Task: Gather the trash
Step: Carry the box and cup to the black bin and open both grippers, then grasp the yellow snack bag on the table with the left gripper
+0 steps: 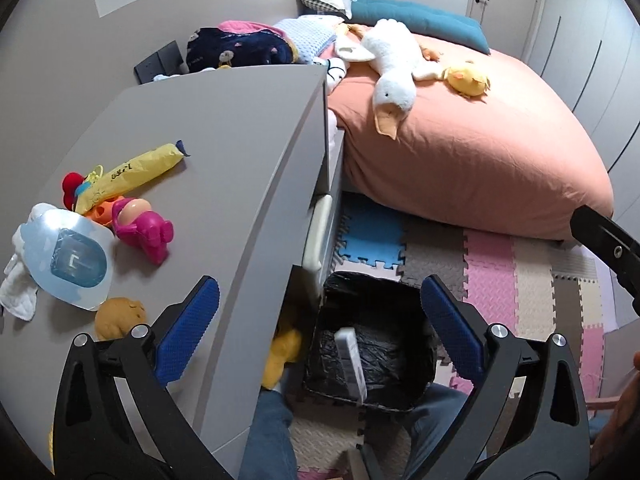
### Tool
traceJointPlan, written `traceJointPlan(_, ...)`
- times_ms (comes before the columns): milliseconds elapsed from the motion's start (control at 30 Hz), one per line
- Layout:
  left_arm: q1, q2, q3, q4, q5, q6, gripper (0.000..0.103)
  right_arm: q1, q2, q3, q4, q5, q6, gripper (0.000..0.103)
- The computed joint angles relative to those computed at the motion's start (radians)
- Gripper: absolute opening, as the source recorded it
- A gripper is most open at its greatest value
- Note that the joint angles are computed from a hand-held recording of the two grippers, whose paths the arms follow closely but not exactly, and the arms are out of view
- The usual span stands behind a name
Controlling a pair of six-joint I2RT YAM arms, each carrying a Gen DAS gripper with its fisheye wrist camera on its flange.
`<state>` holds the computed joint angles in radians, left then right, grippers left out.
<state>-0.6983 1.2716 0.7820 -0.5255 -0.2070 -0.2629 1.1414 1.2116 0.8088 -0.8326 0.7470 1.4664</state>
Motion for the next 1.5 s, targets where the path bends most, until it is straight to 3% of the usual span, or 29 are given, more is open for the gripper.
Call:
traceJointPlan(400,0.057,-0.103,-0.031,-0.046,-0.014,0.055,0.097,-0.008,0.075,0.027,0.072,-0.036,-0.053,0.074)
traceJointPlan(800,0.249,-0.367,-0.121,-0.177,0.022,0.095,0.097,0.068,0.203,0.146,0.115,-0.014,-0.106,0.078)
traceJointPlan(1100,0.551,-0.594,-0.172,-0.317,0.123,0.250,0.097,0.110,0.342,0.276,0.186,-0.032,-0.209,0.082)
traceJointPlan(1300,0.864,-0.692,-0.192,-0.396,0.276,0.429,0.097,0.139,0.436,0.368,0.225,-0.052,-0.274,0.083)
traceJointPlan(1500,1.280,-0.704,-0.195,-0.457,0.482,0.692,0.097,0.155,0.528,0.460,0.274,-0.092,-0.365,0.083)
